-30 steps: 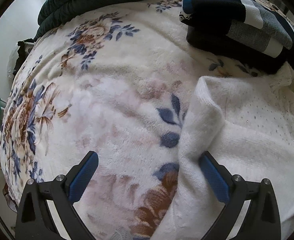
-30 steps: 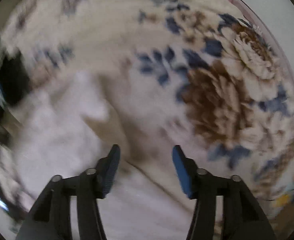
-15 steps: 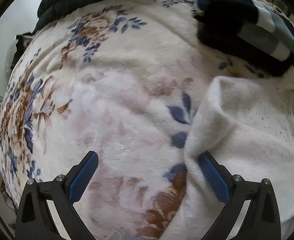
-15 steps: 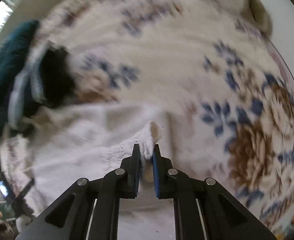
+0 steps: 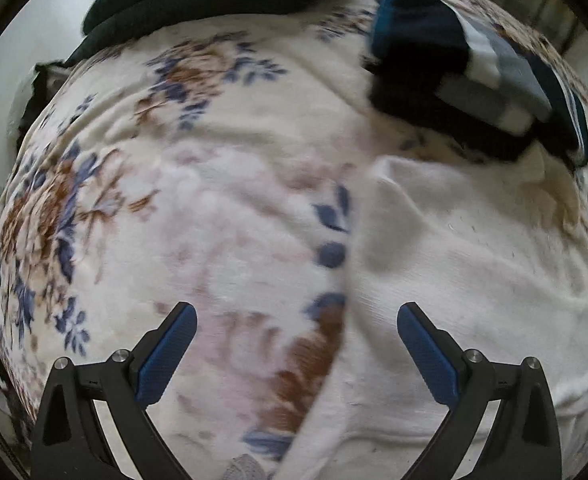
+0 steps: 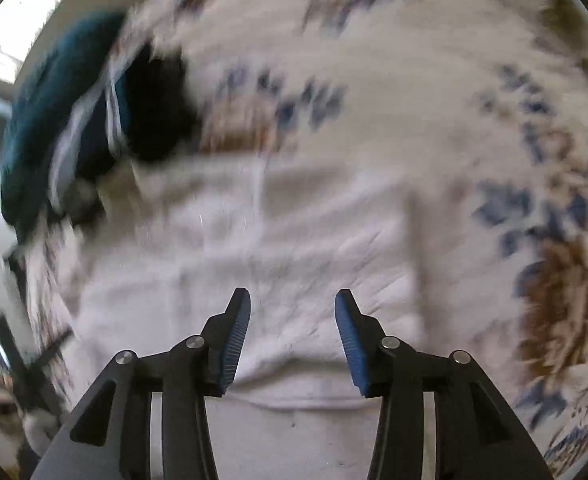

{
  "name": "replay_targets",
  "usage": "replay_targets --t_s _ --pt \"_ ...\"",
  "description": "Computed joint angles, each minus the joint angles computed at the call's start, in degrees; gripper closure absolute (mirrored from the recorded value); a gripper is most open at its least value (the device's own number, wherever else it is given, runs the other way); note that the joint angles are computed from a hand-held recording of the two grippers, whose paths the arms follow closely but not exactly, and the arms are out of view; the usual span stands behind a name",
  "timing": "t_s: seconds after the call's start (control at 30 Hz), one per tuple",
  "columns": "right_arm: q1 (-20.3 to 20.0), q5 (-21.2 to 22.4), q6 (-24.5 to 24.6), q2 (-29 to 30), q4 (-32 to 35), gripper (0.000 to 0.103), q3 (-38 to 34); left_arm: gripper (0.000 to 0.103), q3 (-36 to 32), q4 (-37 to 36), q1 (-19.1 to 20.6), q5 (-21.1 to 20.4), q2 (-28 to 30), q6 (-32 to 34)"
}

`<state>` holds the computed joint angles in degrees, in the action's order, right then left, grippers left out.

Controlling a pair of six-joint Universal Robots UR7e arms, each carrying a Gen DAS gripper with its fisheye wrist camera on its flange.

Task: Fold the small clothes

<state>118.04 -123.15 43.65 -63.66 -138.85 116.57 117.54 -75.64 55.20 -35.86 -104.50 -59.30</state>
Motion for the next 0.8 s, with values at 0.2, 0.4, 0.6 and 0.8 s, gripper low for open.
replay_targets --t_s 0.2,0.4,0.6,0.8 --pt "-1.86 -2.96 5.71 5.8 11.36 0.057 -4.6 0.0 -0.92 -6.47 7.36 -0.41 5.15 4.69" --pt "2.43 -3.33 10.67 4.46 23.1 0.017 -10.96 0.0 -2.97 1.89 -3.43 0.18 1.45 1.78" --pt "5.45 0.67 9.41 -3.96 26.73 0.011 -9.05 0.0 -4.87 12.4 -17.17 -7.96 2.27 -8.55" --pt "2.45 6.79 5.11 -18.81 36.5 0.014 -3.37 0.0 3.61 5.61 -33.04 -27.08 7.02 -16.95"
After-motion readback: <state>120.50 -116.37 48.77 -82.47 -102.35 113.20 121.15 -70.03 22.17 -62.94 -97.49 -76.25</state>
